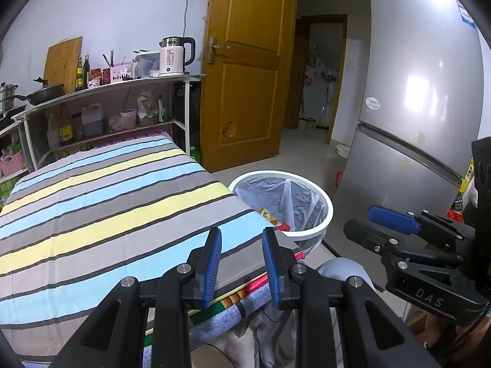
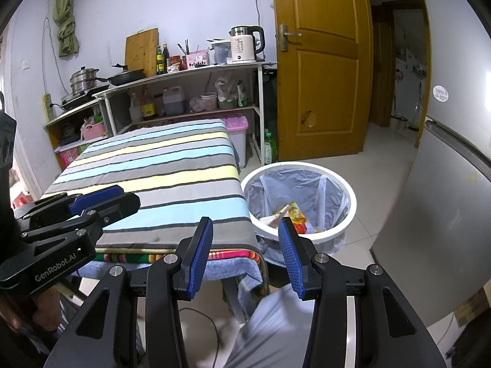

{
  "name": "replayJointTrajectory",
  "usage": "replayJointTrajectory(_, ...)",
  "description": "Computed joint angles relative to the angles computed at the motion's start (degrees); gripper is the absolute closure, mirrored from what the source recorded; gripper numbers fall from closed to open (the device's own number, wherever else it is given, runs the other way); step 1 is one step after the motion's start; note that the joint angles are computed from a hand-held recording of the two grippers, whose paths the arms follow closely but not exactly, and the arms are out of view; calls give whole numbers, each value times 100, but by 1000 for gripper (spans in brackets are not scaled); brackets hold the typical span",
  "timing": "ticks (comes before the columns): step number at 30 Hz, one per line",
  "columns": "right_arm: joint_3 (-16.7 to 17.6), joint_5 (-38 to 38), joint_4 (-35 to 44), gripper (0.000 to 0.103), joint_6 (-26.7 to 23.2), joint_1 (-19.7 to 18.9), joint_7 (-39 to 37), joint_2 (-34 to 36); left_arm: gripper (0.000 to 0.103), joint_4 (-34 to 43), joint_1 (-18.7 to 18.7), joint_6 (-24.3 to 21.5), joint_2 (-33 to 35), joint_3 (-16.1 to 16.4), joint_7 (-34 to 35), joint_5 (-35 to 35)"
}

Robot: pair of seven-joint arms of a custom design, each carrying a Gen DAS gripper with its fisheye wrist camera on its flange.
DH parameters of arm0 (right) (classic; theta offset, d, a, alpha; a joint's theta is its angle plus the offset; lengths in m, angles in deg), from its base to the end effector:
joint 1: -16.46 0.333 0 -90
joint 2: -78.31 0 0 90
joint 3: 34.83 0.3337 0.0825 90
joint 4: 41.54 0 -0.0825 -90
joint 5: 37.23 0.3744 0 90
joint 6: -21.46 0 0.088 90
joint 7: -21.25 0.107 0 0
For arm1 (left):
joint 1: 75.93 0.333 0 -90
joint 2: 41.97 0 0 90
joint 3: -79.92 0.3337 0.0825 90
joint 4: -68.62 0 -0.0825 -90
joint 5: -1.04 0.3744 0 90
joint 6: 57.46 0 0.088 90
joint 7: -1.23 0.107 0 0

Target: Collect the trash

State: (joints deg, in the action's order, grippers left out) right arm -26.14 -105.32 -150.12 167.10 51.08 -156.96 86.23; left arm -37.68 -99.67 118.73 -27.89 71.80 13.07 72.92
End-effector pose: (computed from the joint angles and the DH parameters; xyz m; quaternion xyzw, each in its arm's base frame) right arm 0.4499 0.4337 0.5026 -0.6269 0.6248 -0.3010 0.3552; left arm 0.5036 -0.3940 0.4872 -0.4868 0.7240 -0.4335 0.2257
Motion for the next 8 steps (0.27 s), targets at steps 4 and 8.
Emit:
replayJointTrajectory(4,-2,0,3,57,2,1,3,1,76,13,-7,30,7,21,-86,51)
replayJointTrajectory(8,-5,-13,-8,57,1,-2,8,-10,76,-6,31,68,6,-3,-14,1)
